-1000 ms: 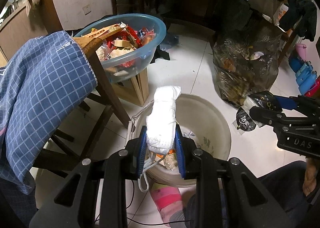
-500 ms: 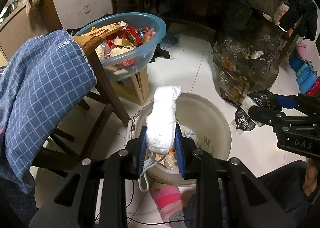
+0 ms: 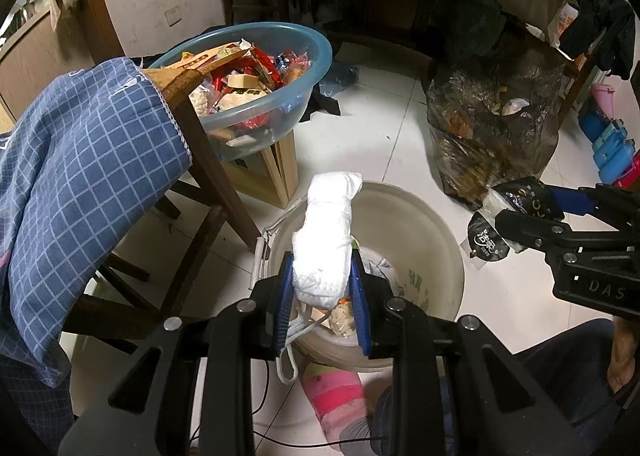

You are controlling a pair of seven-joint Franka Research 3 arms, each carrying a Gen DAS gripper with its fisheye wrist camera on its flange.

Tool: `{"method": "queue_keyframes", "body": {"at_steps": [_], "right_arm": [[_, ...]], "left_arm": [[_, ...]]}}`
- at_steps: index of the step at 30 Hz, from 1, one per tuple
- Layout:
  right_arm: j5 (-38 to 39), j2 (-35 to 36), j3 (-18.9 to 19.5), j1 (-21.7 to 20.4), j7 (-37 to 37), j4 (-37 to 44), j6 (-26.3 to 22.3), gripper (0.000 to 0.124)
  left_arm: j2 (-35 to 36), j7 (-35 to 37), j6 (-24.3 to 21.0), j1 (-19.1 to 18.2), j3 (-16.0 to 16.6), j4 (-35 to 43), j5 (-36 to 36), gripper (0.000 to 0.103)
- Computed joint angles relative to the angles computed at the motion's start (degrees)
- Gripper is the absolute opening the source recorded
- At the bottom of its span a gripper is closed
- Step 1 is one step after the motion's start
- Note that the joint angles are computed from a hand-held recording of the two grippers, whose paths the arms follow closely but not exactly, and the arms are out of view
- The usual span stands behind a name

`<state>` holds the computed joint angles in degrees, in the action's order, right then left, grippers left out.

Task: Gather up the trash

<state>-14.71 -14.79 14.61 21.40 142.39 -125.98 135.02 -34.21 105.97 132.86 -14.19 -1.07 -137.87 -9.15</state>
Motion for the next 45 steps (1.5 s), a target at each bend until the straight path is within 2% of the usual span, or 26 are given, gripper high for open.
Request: {"method": "queue_keyframes", "body": {"at_steps": [3,5,8,18,26,31,33,38,42,45], "right_arm": [[-0.14,0.08,-0.13,-0.13,0.05,-0.05,0.16,0.066],[-0.29,-0.15,-0.13,-0.27,0.51,-0.35,0.26,0.067],[-0.35,-0.41,-0.13,-0.42,0.65,-0.70,0.36,0.070],[-1.47,-1.92,0.38,-1.18,1.42,-1.70,2.29,0.074],[-9.44,-3.97,3.64,-3.21,6.35,0.40,1.71,0.086],[-15.64,-5.26,5.57,-4.27,9.95,2.71,1.55,0.098],[-17.81,-5.05,6.43,-4.53,10.86,4.34,1.36,0.098],[-24.74,-2.55,8.44,-4.59,13.62,10.64,3.33,0.098],[-31.27,3.68,9.54,-2.42,13.86,19.72,4.48,0.098],[-36.65,11.57,10.39,0.68,12.14,29.91,6.38,0.098]], "left_arm": [[0.27,-0.14,-0.16,0.26,-0.32,0.08,0.53,0.031],[0.35,-0.62,0.04,0.49,-0.56,0.08,0.85,0.049],[0.39,-1.53,0.61,1.03,-0.75,-0.32,1.52,0.061],[-0.06,-2.87,1.32,1.29,-0.65,-0.32,2.46,0.070],[-2.39,-4.49,3.79,1.85,0.01,0.26,2.96,0.090],[-3.97,-5.94,4.89,2.82,0.48,1.65,4.09,0.097],[-5.03,-7.10,5.88,3.53,0.86,2.01,4.53,0.097],[-7.85,-11.59,9.09,8.42,1.15,3.28,9.01,0.097],[-9.61,-15.88,10.98,14.16,1.44,4.77,14.35,0.097],[-10.28,-19.61,12.53,19.33,2.10,6.20,18.64,0.098]]}}
